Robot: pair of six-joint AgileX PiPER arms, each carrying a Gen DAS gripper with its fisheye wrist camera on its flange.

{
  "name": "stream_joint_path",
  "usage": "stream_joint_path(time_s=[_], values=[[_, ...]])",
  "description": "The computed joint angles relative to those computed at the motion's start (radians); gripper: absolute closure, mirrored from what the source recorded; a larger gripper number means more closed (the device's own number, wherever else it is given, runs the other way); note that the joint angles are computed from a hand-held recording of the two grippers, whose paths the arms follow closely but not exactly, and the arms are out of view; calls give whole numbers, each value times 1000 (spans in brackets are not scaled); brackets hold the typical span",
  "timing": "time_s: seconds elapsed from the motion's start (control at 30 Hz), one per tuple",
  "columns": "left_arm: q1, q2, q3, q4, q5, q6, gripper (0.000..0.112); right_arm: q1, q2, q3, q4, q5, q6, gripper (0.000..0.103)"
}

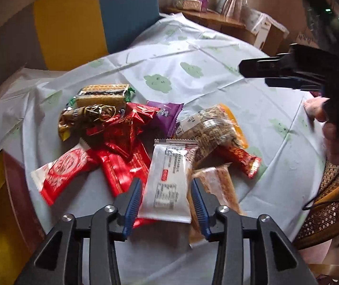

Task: Organize snacks
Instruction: 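Grasp the white snack bar packet with the left tool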

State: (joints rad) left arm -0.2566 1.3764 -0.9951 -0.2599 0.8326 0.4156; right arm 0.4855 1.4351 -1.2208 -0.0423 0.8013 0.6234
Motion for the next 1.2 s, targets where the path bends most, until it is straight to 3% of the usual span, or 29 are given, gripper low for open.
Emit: stream_joint_path(time_s=[0.2,0.23,0.37,0.57,0.7,0.77,0.83,0.9,1.0,1.2], values=[[-8,120,-64,-32,1,40,62,-16,1,0,25,-6,-16,8],[1,129,-69,-49,-1,38,76,-17,1,1,25,-8,-15,8],[28,94,-18,-107,-52,69,79,-20,-1,2,24,-8,-13,8],[155,-127,131,-223,-32,142,79,-2,9,-5,4,2,-10,8],[187,-316,270,-158,-31,99,79,30,22,-16,-2,8,-35,9],[171,-384,333,-82,-55,37,79,48,28,-20,7,3,-59,15],[183,-423,392,-81,-65,30,79,44,39,-21,93,-5,-127,24],[133,-443,442,10,-106,-67,79,30,50,-18,225,-16,-207,36],[72,-495,519,71,-201,-131,78,39,65,-17,378,-53,-287,38],[166,-506,546,-76,-204,23,78,76,229,-119,584,-72,-317,38]])
